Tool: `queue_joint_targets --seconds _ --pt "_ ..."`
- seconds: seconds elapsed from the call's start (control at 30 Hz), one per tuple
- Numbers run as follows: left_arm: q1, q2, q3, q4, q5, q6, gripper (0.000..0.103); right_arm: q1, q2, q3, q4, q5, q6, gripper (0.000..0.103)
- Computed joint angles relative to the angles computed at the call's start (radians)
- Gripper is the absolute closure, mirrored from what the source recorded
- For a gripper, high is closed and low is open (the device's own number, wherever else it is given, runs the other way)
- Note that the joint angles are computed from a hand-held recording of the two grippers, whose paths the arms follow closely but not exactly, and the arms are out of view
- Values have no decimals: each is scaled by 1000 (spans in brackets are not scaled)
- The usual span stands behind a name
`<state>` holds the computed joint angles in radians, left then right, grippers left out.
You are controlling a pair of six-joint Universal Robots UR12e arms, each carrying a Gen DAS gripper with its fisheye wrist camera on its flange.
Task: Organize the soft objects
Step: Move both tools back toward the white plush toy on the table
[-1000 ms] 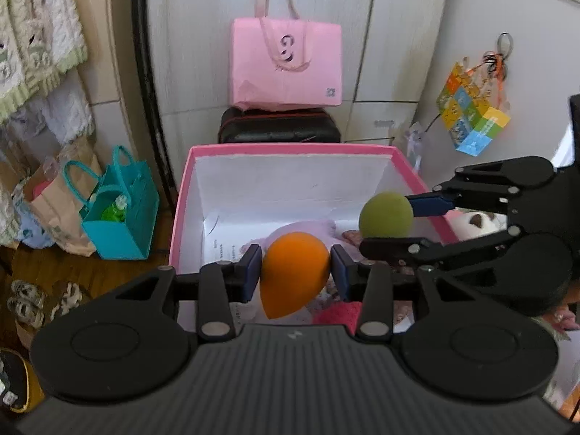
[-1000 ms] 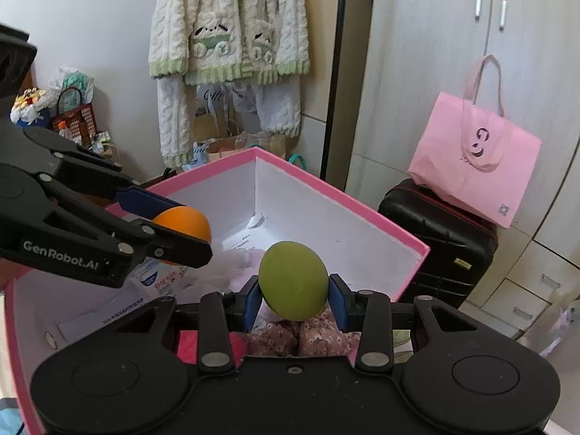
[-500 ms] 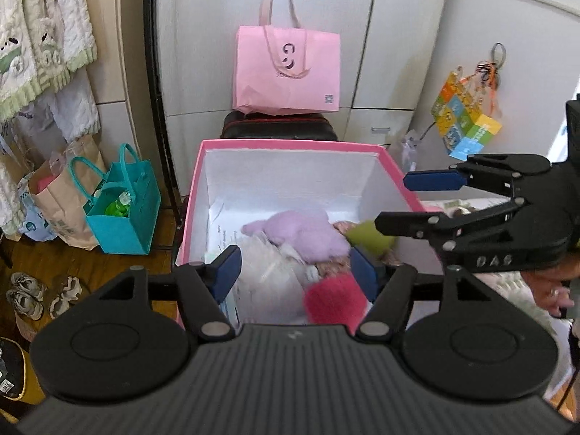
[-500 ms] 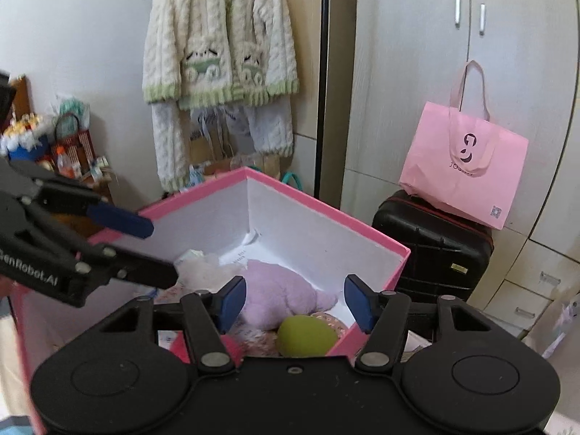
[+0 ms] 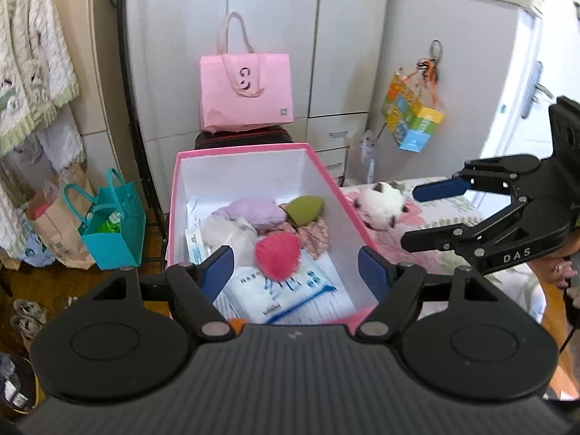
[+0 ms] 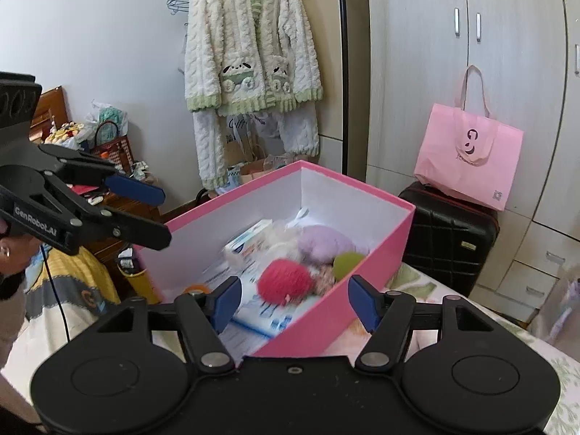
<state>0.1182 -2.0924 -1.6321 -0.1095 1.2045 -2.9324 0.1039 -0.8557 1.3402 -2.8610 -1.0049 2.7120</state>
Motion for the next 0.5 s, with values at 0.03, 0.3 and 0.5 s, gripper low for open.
queue_joint_targets --seconds 0.03,0.3,0.5 --pt "-4 11 -16 12 6 10 27 -1 -12 18 -11 -8 -5 29" --pt "-28 72 -91 -17 -18 107 22 -28 -100 158 -104 -14 -16 18" --pt "-48 67 -93 -81 -57 111 22 -56 -143 240 -145 -13 -25 12"
